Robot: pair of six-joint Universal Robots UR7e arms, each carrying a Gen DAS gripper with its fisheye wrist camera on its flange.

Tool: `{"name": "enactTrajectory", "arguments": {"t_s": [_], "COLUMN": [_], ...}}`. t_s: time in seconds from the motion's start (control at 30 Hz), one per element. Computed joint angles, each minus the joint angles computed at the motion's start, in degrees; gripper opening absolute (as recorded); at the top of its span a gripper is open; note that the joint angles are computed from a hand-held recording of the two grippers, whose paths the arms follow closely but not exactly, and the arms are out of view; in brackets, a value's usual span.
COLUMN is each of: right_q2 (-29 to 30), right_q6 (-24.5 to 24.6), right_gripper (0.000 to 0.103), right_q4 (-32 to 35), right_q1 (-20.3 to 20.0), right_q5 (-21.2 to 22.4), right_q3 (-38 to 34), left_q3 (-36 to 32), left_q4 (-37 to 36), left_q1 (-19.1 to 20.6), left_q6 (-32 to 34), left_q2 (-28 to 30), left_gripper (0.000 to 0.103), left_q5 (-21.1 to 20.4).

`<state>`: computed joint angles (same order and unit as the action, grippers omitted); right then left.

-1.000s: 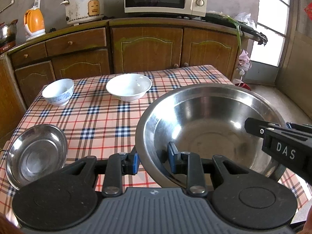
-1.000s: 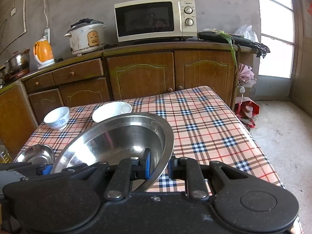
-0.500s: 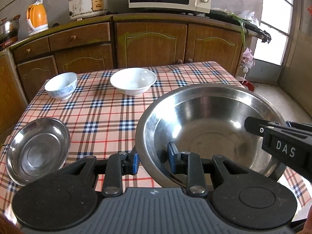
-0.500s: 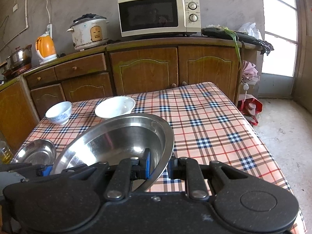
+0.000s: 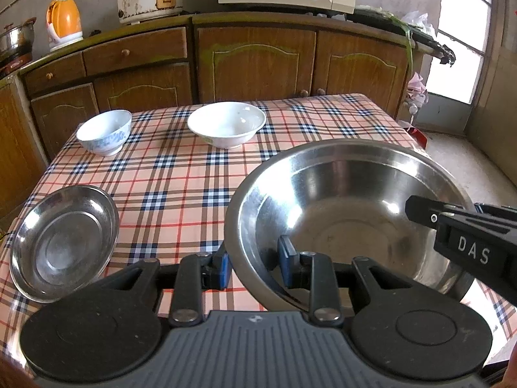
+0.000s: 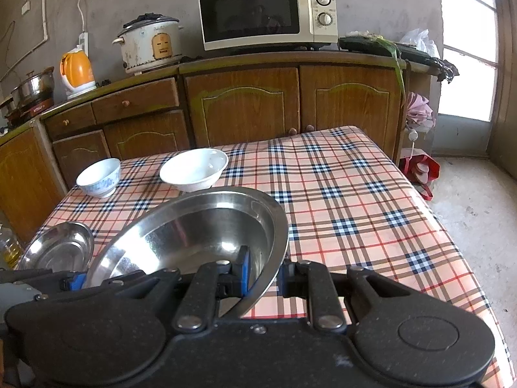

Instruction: Organize plates and bowls

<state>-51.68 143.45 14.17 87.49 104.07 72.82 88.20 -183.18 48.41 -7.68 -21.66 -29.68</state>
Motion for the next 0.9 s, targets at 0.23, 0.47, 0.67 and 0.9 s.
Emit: {"name": "enactTrajectory", "arguments": {"t_s": [0.23,0.47,0.67,0.9], "right_q2": [1.0,2.14,3.24,4.89], "right_q6": [0.57,1.1,1.5,2.07], "right_gripper": [0.022,0.022,0.022,0.023], "right_q4": [1.31,2.37,3.35,4.9], "right_q1": [-0.68,-1.3,-1.85,-2.58], "right_q5": [-0.55,-1.0,-1.42,-2.06], "right_q3": [-1.1,-2.34,-3.49,-5.28], "left_q3": [-0.44,-1.06,-1.67,-2.73], "left_q4": [1.77,3.55,5.09,7.35], "left_q1": [0.52,1.03,1.43,2.17], "left_q6": [-0.76,-1.33,-1.92,-2.65], "left_q2": [0.13,0.37,0.65,1.07], "left_gripper": [0.029,0.029,0.029,0.029], "left_q5": [0.03,-0.16,-0.05,0.22]}}
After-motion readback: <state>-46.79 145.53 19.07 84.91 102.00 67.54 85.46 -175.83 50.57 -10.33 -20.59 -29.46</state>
